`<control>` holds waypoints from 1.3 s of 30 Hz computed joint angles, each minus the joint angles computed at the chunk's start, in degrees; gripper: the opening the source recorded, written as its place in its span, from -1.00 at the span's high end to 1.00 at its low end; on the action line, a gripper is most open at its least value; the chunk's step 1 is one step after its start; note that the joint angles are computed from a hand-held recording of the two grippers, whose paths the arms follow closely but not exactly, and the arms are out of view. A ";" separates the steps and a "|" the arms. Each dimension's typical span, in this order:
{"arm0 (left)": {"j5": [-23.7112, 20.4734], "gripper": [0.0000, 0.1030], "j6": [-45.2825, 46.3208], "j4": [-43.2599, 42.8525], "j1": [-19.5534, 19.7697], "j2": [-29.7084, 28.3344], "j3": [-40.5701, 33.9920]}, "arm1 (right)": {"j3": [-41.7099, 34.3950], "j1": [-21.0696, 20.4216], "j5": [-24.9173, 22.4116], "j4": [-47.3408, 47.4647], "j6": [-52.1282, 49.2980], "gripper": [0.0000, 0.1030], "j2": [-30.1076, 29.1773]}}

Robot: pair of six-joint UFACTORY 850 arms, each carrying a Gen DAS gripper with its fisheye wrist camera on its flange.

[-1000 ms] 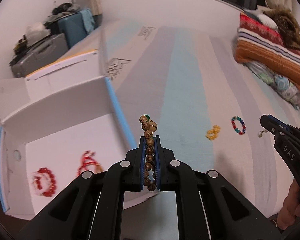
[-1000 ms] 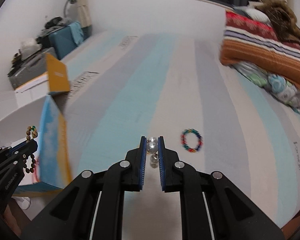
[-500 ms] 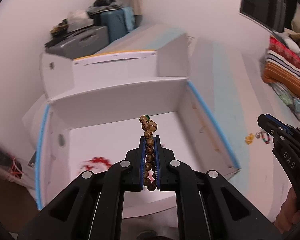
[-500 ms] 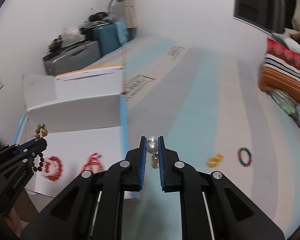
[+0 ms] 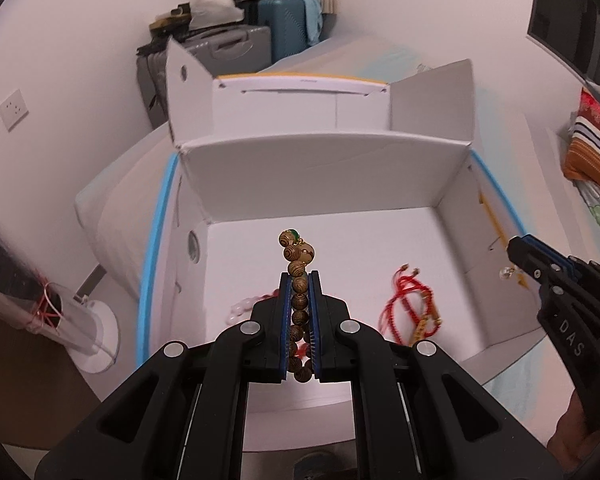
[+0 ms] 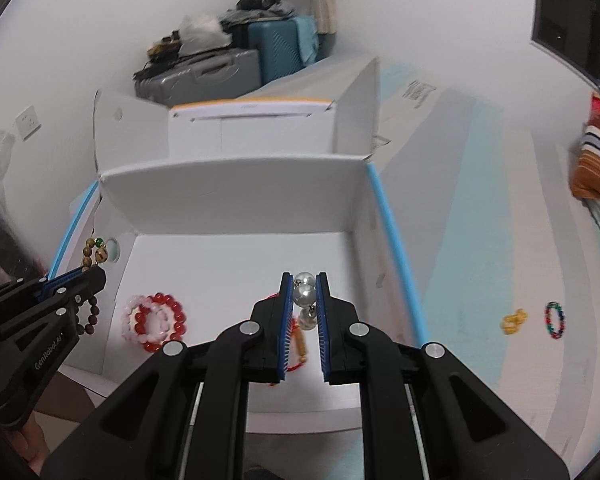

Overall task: Organize jewelry
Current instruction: 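Lift and carry both held items over the white box, then open both tools to drop the items into the box, then move both tools back over the remaining bracelets on the bed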

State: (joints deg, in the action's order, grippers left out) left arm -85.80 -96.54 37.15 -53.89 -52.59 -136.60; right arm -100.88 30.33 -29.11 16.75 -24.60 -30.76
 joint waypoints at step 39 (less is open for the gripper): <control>-1.24 -0.64 -1.10 0.98 0.26 -0.38 1.49 | -2.12 -1.77 -3.73 5.29 -2.41 -0.63 -1.68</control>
State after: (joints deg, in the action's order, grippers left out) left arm -87.04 -97.64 38.13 -53.63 -52.97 -135.11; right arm -103.01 28.56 -32.84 22.04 -27.01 -32.43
